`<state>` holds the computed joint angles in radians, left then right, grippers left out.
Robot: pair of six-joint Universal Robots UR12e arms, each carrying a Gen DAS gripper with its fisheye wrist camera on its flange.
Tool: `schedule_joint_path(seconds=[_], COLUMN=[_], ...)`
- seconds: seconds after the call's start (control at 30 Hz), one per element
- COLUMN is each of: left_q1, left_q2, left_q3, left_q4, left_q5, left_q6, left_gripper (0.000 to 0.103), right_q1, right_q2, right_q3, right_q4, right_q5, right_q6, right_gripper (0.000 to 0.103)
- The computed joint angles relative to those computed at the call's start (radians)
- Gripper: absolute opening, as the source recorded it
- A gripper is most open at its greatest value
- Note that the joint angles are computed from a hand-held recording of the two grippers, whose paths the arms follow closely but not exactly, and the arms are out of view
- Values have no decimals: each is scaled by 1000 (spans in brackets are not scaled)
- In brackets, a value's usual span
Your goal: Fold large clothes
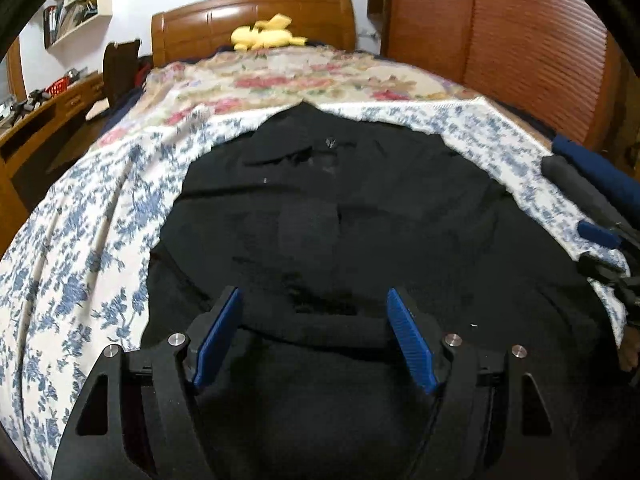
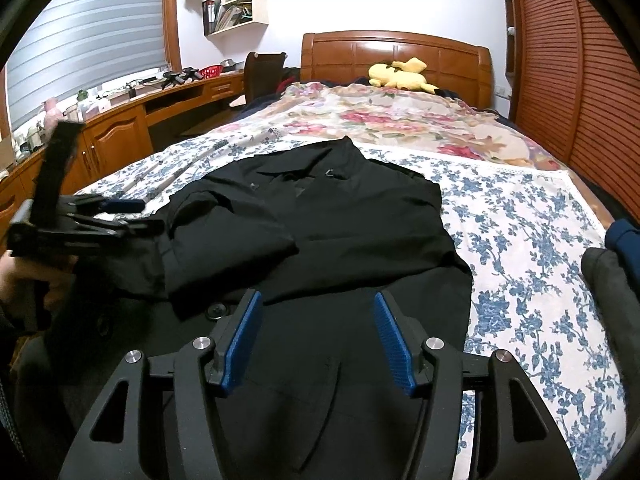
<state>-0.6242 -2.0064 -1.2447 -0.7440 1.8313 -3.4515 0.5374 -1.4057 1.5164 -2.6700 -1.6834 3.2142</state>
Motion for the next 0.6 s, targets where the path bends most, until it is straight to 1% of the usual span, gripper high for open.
schedule_joint_path(seconds=[0.07,0.1,0.17,0.23,0.27,0.3,0.33,0.4,0.43,0.5,0.53,0.6], left_q1=[0,2,9,14,16,20,26,32,32,28,23,5], left_q2=[-11,-14,-18,-21,-21,-20,-19,-23,-26,-29,-31,-34], left_q3=[13,17,23,24,23,20,19,25,30,37,42,56], left_q4=[-42,-56,-95,-114,-112,-106,-107,-115,-121,-120,-119,-102], left_q5=[15,12,-18,-43,-53,-80,-117,-164,-176,-190,-182,-118], left_q6=[-10,-13,-26,-43,-47,-53,-63,-70,-66,-48,-40,-16], left_gripper=[75,75,75,75,69,58,54,35,30,4,1,1], right_q1=[1,-1,0,0,0,1,1,2,2,4,4,4], right_q2=[-3,-6,-9,-11,-12,-13,-14,-16,-17,-19,-19,-21], right_q3=[5,8,13,16,18,18,20,21,22,23,24,27], right_q4=[-5,-6,-9,-10,-9,-10,-10,-12,-14,-17,-18,-20], right_q5=[-3,-2,-5,-10,-12,-14,-15,-17,-17,-19,-19,-21], right_q6=[2,3,5,9,13,15,16,18,19,20,19,19], right_gripper=[60,60,60,60,60,60,60,60,60,60,60,60])
